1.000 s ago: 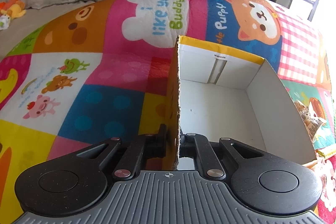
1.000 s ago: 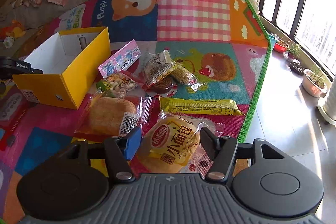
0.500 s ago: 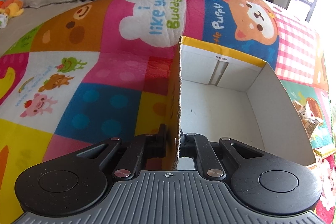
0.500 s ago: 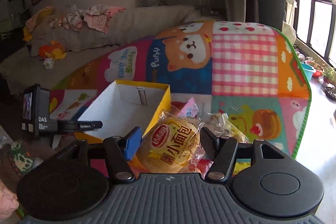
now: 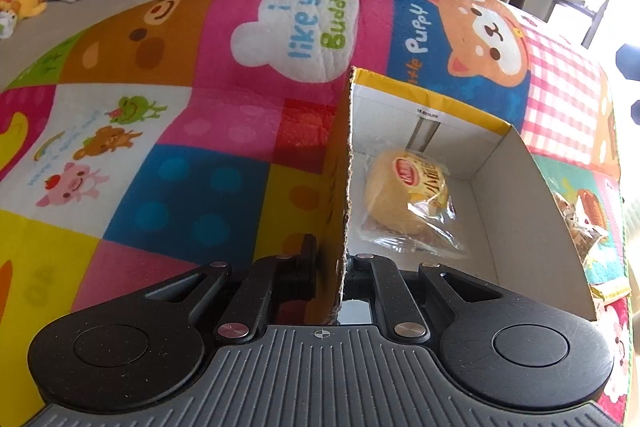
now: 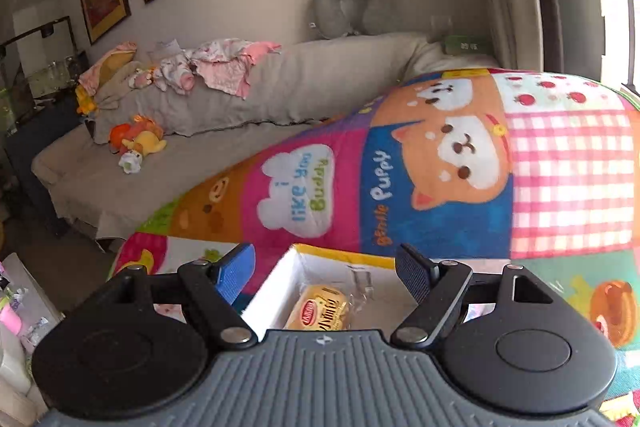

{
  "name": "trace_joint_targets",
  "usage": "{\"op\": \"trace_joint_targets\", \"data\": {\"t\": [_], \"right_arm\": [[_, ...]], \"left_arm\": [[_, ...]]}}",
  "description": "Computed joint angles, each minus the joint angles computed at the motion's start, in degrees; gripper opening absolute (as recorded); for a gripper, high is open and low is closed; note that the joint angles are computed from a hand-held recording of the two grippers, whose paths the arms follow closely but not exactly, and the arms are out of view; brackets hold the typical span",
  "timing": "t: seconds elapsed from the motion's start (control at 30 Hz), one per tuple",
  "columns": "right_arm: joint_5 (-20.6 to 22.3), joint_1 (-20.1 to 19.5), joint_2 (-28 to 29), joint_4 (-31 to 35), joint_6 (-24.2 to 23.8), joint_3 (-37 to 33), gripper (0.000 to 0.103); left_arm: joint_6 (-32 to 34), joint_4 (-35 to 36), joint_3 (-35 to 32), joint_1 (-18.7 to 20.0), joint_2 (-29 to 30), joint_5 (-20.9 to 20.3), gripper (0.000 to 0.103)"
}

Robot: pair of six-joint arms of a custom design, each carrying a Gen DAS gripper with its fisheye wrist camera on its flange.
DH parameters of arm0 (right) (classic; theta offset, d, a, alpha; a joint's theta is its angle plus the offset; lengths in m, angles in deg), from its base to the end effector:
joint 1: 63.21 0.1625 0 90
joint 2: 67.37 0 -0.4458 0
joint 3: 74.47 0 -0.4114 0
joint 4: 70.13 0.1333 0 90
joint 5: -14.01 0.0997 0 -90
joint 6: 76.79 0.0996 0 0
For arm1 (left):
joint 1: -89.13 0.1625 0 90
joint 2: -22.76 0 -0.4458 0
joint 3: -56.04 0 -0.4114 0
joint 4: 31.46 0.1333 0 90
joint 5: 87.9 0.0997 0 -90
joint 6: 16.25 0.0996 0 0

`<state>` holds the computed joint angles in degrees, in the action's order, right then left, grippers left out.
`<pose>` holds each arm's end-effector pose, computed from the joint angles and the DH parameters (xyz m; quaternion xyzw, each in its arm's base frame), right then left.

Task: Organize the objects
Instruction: 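Lift the bun into the yellow box and open the right gripper, then move the right gripper to the bagged bread loaf and grasp it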

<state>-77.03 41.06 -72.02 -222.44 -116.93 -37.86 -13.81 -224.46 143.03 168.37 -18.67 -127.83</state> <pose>0.3566 -0.8686 -0.0547 0.4391 -0.8594 0.2532 0.0671 0.0697 -0.7561 0.2134 -0.1107 0.8127 -0.4612 0.3386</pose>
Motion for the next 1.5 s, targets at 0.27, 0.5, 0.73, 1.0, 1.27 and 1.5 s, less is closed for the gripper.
{"op": "trace_joint_targets", "data": {"t": [0.27,0.5,0.73,1.0,1.27,1.5], "right_arm": [[-9.2,-4.0,-4.6,-7.7,1.1,5.5,0.083],[-16.2,-7.8,-7.8,-13.7,4.0,9.3,0.084],[-20.8,-10.5,-8.0,-12.2,9.4,8.7,0.085],[-17.5,-9.9,-8.9,-13.0,2.7,14.3,0.085],[-18.6,-8.2,-2.3,-10.1,-1.8,5.3,0.048],[-19.1,-7.1,1.7,-8.8,-6.6,0.3,0.048]], "left_arm": [[-0.4,0.2,-0.2,-0.2,0.2,0.7,0.009],[-1.9,2.1,0.0,-0.5,-0.1,1.9,0.009],[-2.7,2.1,0.4,-0.7,-0.2,1.9,0.01],[-2.7,2.0,0.8,-0.8,-0.3,1.8,0.01],[-2.7,1.6,0.8,-0.7,-0.2,1.7,0.01],[-2.9,1.9,1.2,-0.7,-0.6,1.5,0.01]]}}
